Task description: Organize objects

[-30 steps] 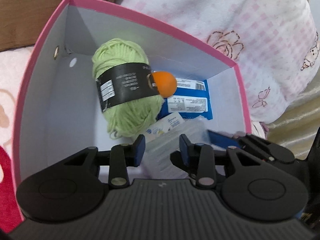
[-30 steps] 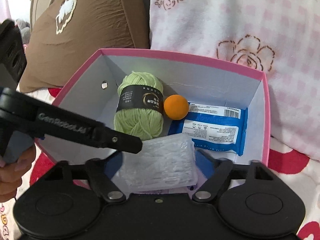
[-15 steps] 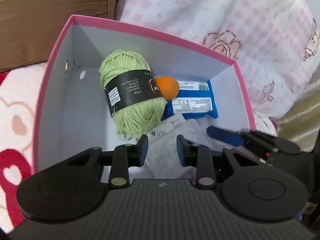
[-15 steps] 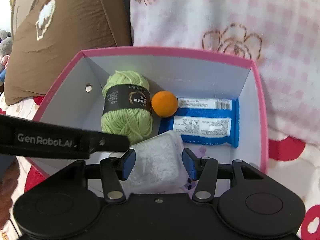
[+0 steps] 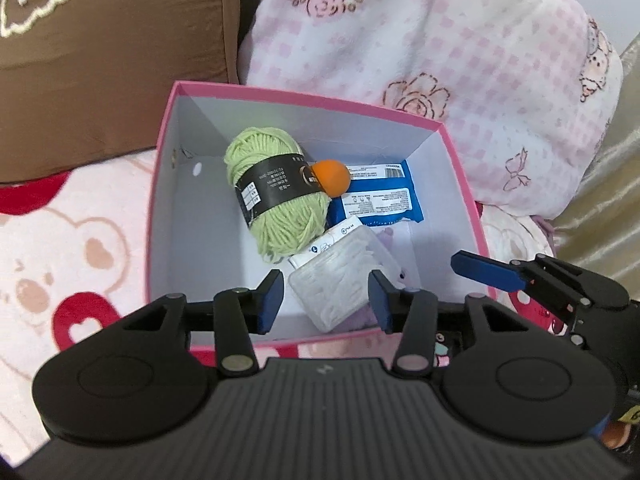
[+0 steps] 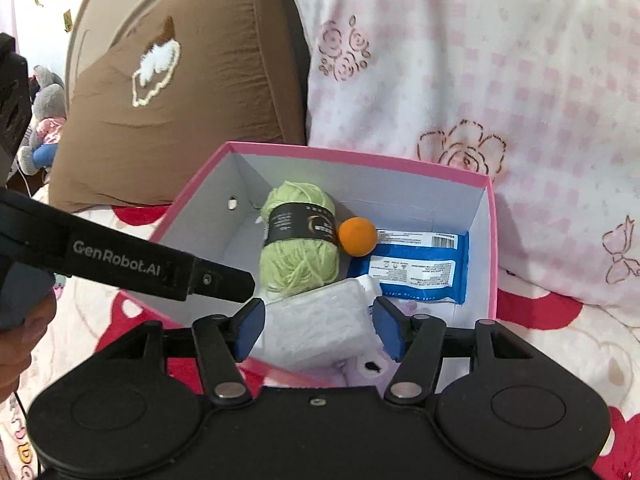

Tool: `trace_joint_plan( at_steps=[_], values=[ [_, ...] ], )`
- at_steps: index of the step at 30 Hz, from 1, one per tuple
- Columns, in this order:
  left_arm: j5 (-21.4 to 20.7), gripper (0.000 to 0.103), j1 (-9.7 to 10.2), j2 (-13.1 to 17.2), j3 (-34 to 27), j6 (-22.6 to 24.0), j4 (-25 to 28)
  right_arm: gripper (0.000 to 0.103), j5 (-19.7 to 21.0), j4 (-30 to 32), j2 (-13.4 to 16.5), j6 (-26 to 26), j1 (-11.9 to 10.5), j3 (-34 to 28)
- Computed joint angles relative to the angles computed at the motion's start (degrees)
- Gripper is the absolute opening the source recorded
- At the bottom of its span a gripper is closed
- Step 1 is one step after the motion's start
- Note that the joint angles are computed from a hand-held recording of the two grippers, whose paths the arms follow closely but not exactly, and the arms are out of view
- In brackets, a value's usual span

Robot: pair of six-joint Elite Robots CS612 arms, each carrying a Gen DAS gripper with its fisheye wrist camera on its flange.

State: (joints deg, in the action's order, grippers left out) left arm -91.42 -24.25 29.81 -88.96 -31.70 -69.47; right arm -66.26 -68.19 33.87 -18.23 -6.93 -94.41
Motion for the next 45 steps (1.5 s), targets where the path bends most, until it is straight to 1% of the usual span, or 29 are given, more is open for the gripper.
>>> trace_joint_plan(
  at_steps=[4, 8, 12, 14, 16, 19, 21, 23, 25, 28, 30, 31, 33, 36, 38, 40, 41, 42, 43, 45],
  values=[
    [1.3, 0.050, -0.46, -0.5, -1.7, 0.4, 2.4, 0.067, 0.1, 2.4, -0.5, 0.4, 0.0, -1.1],
    [2.6, 0.053, -0.89, -1.3, -2.9, 0.1, 5.1, 0.067, 0.0, 5.1, -1.1, -0.4, 0.0, -2.4],
    [2.4, 0.055, -1.19, -2.0, -3.9, -0.2, 6.9, 0.068, -0.7, 7.7, -1.8, -1.6, 0.2, -3.4],
    [3.0, 0.057, -1.49, -2.2, -4.8, 0.2, 7.7, 0.069, -1.2, 7.9, -1.9, -1.3, 0.1, -4.2],
    [3.6, 0.058, -1.79, -2.3, -5.7, 0.0, 8.4, 0.069, -0.7, 9.1, -2.1, -1.0, -0.1, -4.8],
    [3.2, 0.060, -2.00, -2.4, -6.9, 0.1, 9.4, 0.070, -0.5, 10.1, -2.1, 1.5, -0.4, -6.3],
    [2.9, 0.061, -2.26, -2.8, -7.3, 1.3, 11.1, 0.072, 0.3, 10.3, -1.9, 2.4, -0.7, -7.3],
    [2.8, 0.061, -2.47, -3.1, -7.7, 2.5, 12.1, 0.075, -0.2, 9.9, -1.6, 1.5, -0.7, -8.4],
    [4.0, 0.062, -2.81, -3.2, -8.6, 2.2, 13.1, 0.077, -0.9, 9.4, -1.4, 1.2, -0.6, -9.3],
    [4.2, 0.063, -3.00, -3.1, -9.7, 1.4, 14.3, 0.078, -1.0, 10.8, -1.6, 1.2, -0.6, -10.0],
    [4.6, 0.064, -3.23, -2.9, -10.6, 1.2, 15.1, 0.082, -1.0, 11.1, -1.6, 1.4, -0.6, -10.7],
    [4.8, 0.066, -3.36, -2.8, -11.0, 1.2, 15.5, 0.083, -1.0, 11.2, -1.5, 1.6, -0.7, -11.0],
    [4.6, 0.075, -3.35, -2.3, -12.0, 0.4, 15.7, 0.086, -0.9, 11.5, -1.4, 2.2, -0.7, -11.6],
    [3.3, 0.075, -3.12, -1.5, -13.1, -1.9, 16.1, 0.093, -0.9, 12.8, -1.3, 3.9, -0.9, -12.0],
    [3.3, 0.076, -3.09, -1.2, -13.6, -2.3, 16.7, 0.093, -1.7, 14.3, -1.4, 5.0, -0.9, -12.1],
    [3.8, 0.080, -3.25, -1.0, -14.1, -2.0, 17.4, 0.093, -2.5, 15.5, -1.5, 5.1, -0.7, -12.3],
    [4.0, 0.086, -3.36, -0.9, -14.4, -1.6, 17.7, 0.093, -3.0, 16.1, -1.5, 5.0, -0.6, -12.4],
    [4.1, 0.088, -3.47, -0.8, -14.7, -1.3, 17.9, 0.094, -3.6, 16.7, -1.6, 5.1, -0.5, -12.5],
    [4.1, 0.089, -3.59, -0.7, -15.1, -1.0, 17.9, 0.094, -4.4, 17.1, -1.7, 5.5, -0.3, -12.6],
    [3.8, 0.094, -3.70, -0.7, -15.5, 0.0, 18.4, 0.094, -5.6, 17.8, -1.8, 6.1, -0.1, -12.7]
  ],
)
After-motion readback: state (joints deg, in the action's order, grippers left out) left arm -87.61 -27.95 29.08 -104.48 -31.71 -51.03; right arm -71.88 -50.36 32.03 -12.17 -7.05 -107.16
